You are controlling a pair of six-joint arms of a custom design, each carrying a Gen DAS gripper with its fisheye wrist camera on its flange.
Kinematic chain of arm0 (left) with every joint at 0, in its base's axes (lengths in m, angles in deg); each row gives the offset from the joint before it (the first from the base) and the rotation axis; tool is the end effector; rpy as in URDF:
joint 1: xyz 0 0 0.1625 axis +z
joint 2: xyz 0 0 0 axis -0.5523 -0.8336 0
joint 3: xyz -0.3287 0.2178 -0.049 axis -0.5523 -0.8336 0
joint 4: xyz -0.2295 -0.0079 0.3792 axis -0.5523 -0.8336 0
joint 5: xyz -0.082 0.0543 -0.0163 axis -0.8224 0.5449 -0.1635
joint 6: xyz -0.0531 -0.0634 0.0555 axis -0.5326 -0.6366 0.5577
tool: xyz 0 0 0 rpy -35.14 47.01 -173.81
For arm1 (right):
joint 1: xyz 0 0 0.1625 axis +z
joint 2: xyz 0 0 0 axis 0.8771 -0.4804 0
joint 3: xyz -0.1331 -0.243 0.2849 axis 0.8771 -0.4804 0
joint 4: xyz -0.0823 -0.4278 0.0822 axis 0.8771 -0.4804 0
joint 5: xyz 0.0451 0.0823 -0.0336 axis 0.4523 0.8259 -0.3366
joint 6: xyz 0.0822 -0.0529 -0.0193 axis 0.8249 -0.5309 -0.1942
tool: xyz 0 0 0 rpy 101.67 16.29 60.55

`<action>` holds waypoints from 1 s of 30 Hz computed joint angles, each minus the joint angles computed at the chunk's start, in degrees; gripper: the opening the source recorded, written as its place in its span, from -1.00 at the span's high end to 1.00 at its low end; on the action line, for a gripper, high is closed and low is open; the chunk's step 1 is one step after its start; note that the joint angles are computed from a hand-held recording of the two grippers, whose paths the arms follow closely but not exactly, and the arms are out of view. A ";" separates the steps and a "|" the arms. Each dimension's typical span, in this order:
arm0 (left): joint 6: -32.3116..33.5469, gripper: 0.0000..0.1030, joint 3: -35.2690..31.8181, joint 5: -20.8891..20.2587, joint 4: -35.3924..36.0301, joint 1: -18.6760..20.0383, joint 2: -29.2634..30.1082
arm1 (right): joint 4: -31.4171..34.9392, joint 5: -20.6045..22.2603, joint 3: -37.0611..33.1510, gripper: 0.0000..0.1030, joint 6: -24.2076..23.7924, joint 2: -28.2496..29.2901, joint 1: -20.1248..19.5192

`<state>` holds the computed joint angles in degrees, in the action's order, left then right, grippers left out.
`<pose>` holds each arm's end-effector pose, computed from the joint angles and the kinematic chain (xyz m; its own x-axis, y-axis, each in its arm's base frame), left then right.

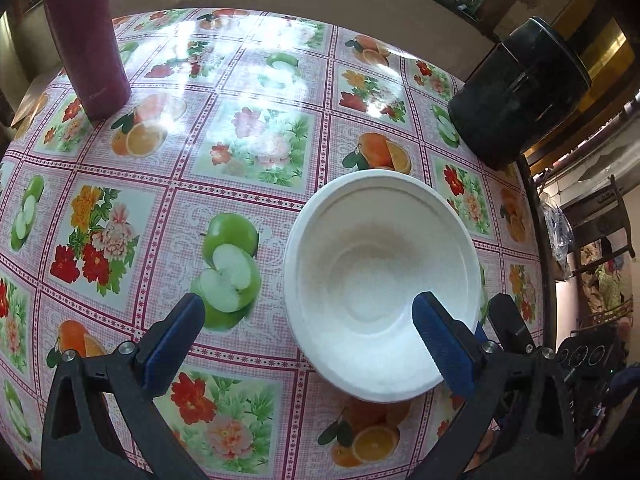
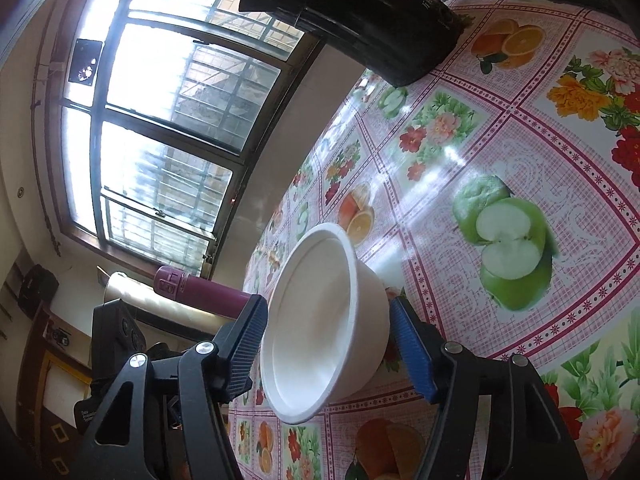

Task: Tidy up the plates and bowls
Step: 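Close both grippers side by side on the white bowl rim, then lift the white bowl with both grippers toward the red plate stack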

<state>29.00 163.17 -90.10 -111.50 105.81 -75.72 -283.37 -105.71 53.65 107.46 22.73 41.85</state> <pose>-0.0171 -0.6761 0.3082 -0.8700 -0.0554 -0.4899 0.1371 0.9273 -0.3484 0.2788 -0.6372 -0.0612 -0.9736 0.0707 -0.2171 0.2051 0.6885 -0.6956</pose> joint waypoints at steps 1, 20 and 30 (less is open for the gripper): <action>0.05 -1.00 -0.27 -0.13 0.10 0.03 0.33 | 0.15 -0.22 -0.14 -0.27 -0.07 0.07 0.02; 4.17 -0.31 -0.40 1.04 -2.23 0.20 1.86 | 2.02 -5.11 -1.78 0.25 -2.44 0.83 1.22; 5.22 0.36 0.11 2.55 -1.94 -0.05 1.95 | 4.19 -7.18 -2.64 0.73 -2.40 1.16 1.45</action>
<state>34.22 163.27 -87.56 -113.44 105.76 -73.77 -279.19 -112.89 51.02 105.06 23.89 43.30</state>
